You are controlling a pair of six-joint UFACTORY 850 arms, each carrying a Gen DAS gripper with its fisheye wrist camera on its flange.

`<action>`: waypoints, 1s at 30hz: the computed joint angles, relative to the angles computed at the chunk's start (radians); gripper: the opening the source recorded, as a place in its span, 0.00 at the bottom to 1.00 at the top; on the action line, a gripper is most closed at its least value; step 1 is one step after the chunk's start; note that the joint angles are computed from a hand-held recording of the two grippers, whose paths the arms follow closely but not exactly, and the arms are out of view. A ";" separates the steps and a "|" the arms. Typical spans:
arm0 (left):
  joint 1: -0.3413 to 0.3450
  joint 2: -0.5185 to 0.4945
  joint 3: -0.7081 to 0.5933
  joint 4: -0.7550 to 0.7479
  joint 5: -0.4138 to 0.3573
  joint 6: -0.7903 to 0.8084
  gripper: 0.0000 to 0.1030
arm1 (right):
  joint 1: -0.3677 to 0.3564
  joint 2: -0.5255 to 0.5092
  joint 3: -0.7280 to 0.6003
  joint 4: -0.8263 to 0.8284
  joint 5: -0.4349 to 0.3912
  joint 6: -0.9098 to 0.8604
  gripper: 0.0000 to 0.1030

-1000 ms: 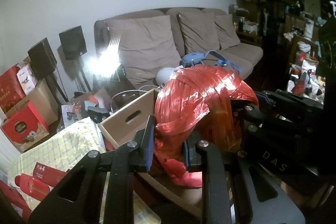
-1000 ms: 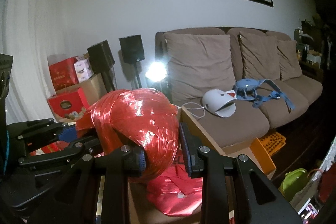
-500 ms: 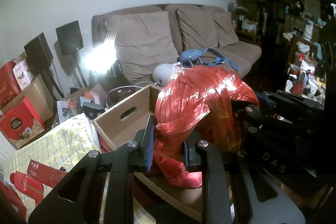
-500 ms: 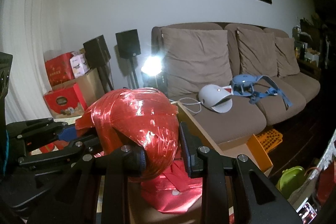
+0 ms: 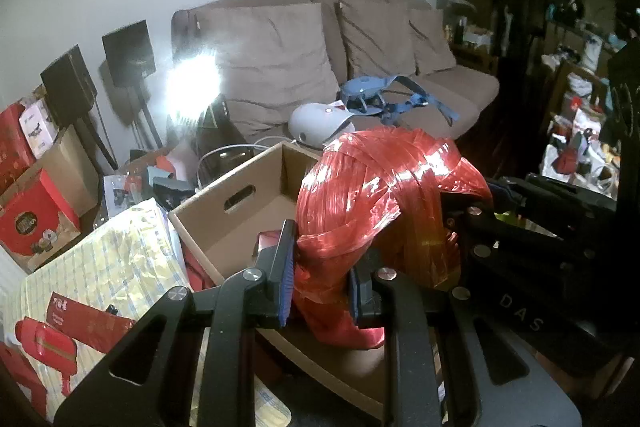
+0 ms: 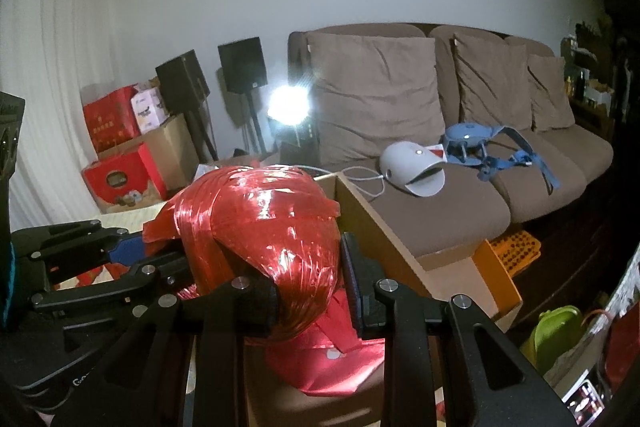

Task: Organize objects
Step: 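Lower the red ribbon ball with both tools into the cardboard box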

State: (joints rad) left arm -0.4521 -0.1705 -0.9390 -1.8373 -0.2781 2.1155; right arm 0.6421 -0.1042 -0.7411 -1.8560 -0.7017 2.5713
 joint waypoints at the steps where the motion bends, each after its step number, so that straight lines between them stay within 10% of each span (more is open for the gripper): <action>1: 0.000 -0.001 0.000 0.007 0.000 -0.008 0.20 | -0.001 -0.001 -0.001 0.003 0.003 -0.003 0.25; 30: -0.004 -0.045 -0.035 0.290 0.024 -0.297 0.20 | -0.030 -0.031 -0.023 0.056 0.089 -0.055 0.25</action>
